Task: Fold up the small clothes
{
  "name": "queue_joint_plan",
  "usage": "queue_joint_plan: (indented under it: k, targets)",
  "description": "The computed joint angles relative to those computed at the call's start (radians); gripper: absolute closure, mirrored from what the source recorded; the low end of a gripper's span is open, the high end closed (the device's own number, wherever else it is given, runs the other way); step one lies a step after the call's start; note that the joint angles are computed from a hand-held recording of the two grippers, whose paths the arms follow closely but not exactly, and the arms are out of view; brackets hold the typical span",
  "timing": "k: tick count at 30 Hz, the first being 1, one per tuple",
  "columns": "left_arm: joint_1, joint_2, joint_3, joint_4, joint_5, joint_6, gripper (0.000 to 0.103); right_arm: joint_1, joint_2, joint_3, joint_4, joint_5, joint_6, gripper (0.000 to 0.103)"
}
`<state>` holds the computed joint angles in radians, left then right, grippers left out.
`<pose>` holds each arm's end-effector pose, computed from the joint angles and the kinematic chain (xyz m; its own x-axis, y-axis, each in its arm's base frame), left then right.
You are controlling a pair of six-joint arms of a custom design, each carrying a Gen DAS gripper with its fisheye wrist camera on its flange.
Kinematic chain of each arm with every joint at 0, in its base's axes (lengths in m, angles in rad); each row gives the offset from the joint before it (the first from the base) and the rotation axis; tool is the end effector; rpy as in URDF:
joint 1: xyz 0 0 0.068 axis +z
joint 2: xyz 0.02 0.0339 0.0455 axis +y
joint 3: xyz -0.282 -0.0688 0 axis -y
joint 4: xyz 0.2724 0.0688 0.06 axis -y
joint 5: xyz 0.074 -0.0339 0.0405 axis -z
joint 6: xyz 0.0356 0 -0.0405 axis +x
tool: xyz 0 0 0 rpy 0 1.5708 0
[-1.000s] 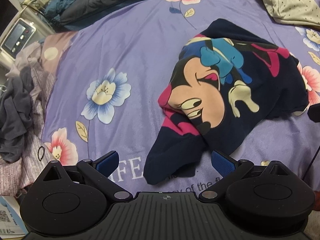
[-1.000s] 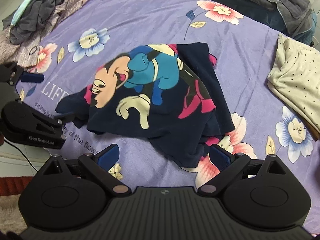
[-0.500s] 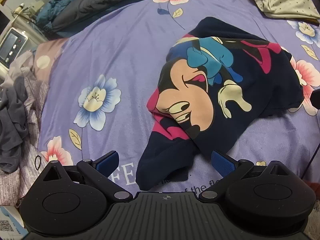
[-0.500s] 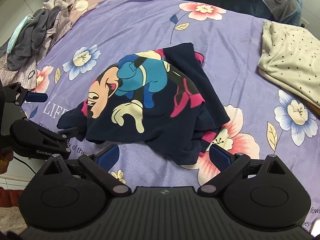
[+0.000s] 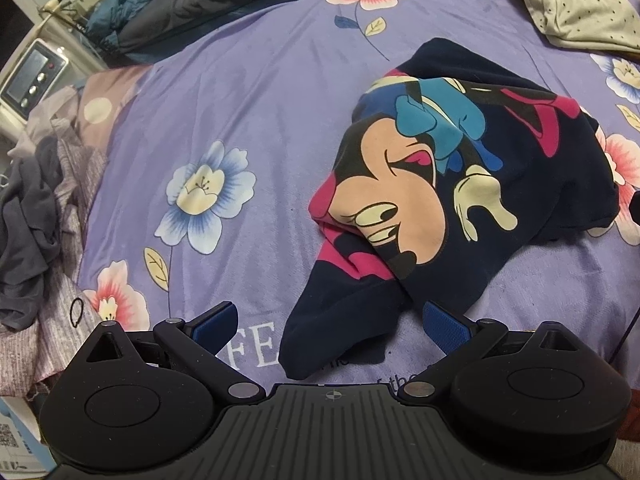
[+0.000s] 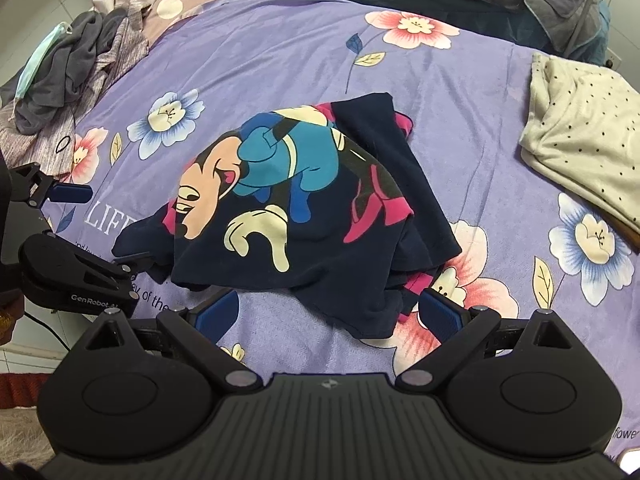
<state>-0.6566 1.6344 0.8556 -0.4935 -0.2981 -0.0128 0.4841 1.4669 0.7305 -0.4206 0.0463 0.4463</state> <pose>0.2485 -0.1783 0.1430 -0.7636 0.5730 -0.2976 0.5054 0.8173 0.2769 0.2459 0.1274 0.1552 -0.9246 0.0010 -0.3810 -0.0547 0.9893 0.1353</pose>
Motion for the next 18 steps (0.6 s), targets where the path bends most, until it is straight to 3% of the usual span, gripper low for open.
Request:
queue_joint_plan:
  k: [7, 18]
  targets:
    - [0.009, -0.038, -0.092, 0.115, 0.026, 0.06, 0.0, 0.05, 0.016, -0.009, 0.051, 0.088, -0.109, 0.006]
    - [-0.003, -0.004, -0.189, 0.223, 0.035, 0.122, 0.0, 0.086, 0.041, -0.077, 0.145, 0.078, -0.28, 0.008]
